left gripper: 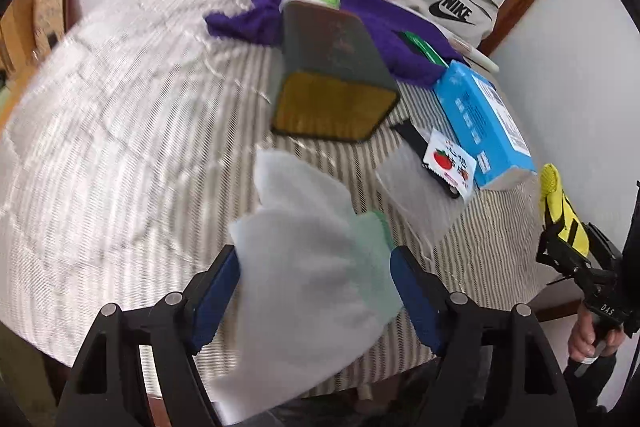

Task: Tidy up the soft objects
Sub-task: 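Carry the glove with the left tool while the right tool carries the pouch toward the towel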

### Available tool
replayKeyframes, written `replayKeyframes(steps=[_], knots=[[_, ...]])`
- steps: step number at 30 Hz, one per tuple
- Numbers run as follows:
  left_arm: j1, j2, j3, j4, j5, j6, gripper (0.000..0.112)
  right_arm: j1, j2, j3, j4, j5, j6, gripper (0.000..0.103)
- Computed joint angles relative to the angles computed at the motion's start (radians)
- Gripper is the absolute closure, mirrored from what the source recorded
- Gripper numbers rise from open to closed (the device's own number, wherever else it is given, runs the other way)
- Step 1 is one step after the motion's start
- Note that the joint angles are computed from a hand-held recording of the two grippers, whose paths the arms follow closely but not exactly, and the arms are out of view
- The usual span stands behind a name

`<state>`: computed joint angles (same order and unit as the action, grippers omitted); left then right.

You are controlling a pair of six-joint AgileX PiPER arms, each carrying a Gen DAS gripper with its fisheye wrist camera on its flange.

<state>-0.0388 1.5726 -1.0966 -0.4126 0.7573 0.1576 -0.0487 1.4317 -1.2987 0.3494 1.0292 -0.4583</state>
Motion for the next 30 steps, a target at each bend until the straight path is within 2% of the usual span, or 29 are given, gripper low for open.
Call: replayKeyframes(steps=[2, 4, 6, 8, 9, 10, 13, 21, 30], knots=[[-0.032, 0.022, 0.001, 0.047, -0.019, -0.046, 0.037, 0.012, 0.01, -0.009, -0.012, 0.008, 0.011, 0.022], [-0.078, 0.008, 0.032, 0.122, -0.092, -0.107, 0.037, 0.027, 0.019, -0.019, -0.035, 0.007, 0.03, 0.022], [-0.102, 0.004, 0.043, 0.162, -0.123, -0.144, 0.038, 0.034, 0.032, -0.033, -0.043, 0.011, 0.039, 0.022], [-0.101, -0.003, 0.062, 0.139, -0.159, -0.131, 0.049, 0.04, 0.044, -0.047, -0.052, 0.014, 0.054, 0.022], [-0.095, -0.007, 0.069, 0.125, -0.171, -0.122, 0.064, 0.045, 0.048, -0.052, -0.056, 0.015, 0.061, 0.022], [-0.082, -0.006, 0.068, 0.096, -0.169, -0.097, 0.075, 0.049, 0.054, -0.059, -0.058, 0.017, 0.065, 0.022], [-0.019, 0.005, 0.056, -0.043, -0.15, 0.024, 0.088, 0.07, 0.067, -0.078, -0.082, 0.014, 0.082, 0.022], [0.082, -0.022, 0.03, -0.186, -0.096, 0.137, 0.09, 0.069, 0.085, -0.128, -0.064, 0.031, 0.077, 0.022], [0.056, -0.02, -0.086, -0.075, -0.073, 0.038, 0.09, 0.036, 0.14, -0.228, -0.018, 0.046, 0.048, 0.022]])
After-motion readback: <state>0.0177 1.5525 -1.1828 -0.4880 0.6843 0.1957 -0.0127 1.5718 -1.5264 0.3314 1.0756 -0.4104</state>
